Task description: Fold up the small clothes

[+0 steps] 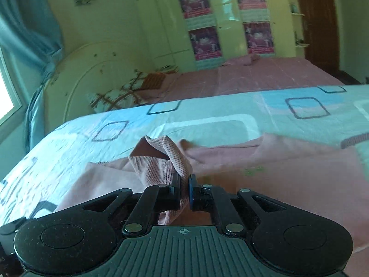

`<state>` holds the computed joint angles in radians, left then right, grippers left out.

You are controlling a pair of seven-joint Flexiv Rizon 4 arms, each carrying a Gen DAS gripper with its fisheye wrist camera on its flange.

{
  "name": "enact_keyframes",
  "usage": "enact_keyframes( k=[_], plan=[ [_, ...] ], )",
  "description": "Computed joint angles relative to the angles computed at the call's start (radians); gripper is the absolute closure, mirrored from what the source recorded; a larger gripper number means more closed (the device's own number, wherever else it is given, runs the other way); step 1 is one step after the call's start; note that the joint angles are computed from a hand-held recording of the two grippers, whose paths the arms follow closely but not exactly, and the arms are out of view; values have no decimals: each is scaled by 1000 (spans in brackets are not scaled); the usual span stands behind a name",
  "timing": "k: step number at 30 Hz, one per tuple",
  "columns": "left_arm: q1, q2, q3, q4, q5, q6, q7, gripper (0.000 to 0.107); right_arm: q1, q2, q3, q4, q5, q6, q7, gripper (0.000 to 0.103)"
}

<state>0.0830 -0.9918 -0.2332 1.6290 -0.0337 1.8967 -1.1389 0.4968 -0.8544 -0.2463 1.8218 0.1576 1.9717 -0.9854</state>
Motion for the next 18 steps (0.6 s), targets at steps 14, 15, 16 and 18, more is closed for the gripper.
enact_keyframes(
  k=[14,15,16,18],
  plan=[
    [46,-9,-60,4,48,-22,32,89,-221,31,186,113,-50,32,175,26],
    [47,-9,-62,4,47,-23,34,89,-252,29,219,111,-67,40,187,26],
    [47,-9,-63,5,46,-23,35,90,-285,20,256,105,-85,58,203,26],
    [51,-11,-69,6,48,-20,38,90,-326,10,300,109,-106,101,233,26]
  ],
)
